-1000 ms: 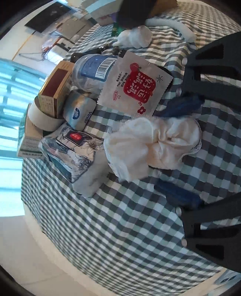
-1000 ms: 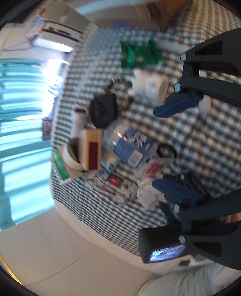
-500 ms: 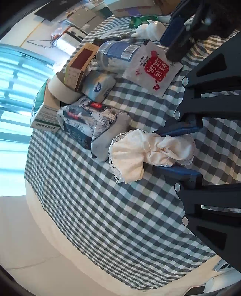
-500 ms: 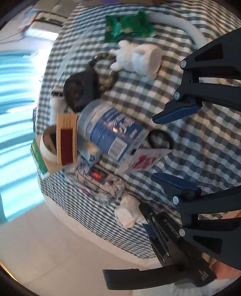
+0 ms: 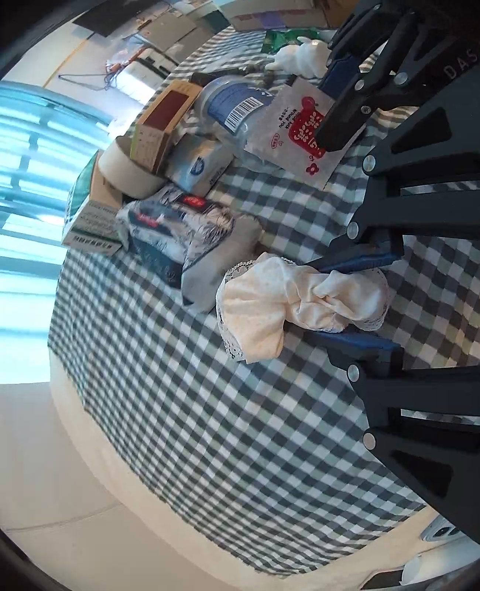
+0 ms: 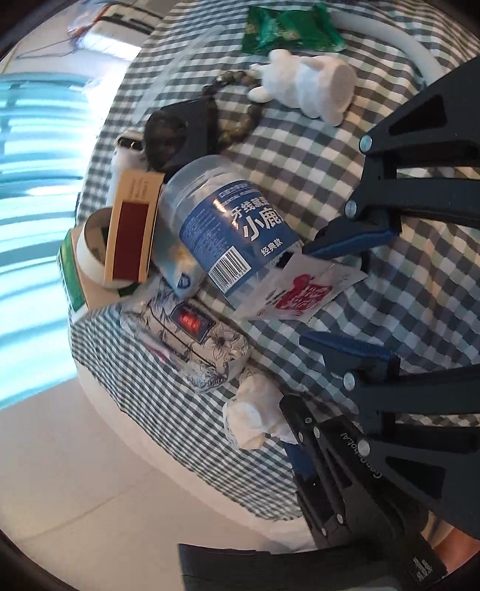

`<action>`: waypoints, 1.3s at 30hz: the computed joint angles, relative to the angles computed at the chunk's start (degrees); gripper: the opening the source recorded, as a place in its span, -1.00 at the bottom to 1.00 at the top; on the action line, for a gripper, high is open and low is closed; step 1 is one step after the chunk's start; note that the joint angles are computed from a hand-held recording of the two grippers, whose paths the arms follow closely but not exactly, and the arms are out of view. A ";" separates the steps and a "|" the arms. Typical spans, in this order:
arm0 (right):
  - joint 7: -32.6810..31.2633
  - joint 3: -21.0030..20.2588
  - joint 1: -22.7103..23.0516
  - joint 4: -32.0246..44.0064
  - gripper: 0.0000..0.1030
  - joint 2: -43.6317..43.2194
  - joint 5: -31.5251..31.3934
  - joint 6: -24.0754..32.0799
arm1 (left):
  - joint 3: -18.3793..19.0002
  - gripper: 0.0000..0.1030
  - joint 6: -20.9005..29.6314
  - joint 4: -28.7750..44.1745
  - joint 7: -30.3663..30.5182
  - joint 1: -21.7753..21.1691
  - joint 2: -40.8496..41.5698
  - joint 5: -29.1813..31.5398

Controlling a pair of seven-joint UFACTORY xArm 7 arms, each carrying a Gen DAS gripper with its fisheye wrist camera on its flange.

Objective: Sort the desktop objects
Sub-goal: 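Grasp the white cloth with the left tool while the right tool grasps the red-printed white packet, then carry both items over the cardboard box and open both tools to drop them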

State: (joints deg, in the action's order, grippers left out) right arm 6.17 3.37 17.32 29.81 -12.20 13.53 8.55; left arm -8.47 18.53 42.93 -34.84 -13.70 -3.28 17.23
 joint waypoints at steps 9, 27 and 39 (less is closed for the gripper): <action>-4.69 -0.24 2.25 -1.08 -0.92 -0.97 2.47 -2.03 | -0.36 -0.51 -2.34 -0.80 -7.21 1.73 -1.10 8.79; 11.21 3.50 -24.17 -5.48 -0.92 -37.87 -17.41 10.92 | -6.94 -0.59 -6.72 6.26 14.31 -10.52 -10.34 -11.47; 2.47 -12.49 -42.40 -4.03 -0.91 -40.97 -22.74 17.76 | -11.21 -0.59 1.50 40.55 32.70 -25.44 15.49 -24.59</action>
State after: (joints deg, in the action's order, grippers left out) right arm 8.64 -9.12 -25.08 25.78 -53.16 -9.21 26.31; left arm -19.68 20.02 83.48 -2.14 -39.14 12.21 -7.36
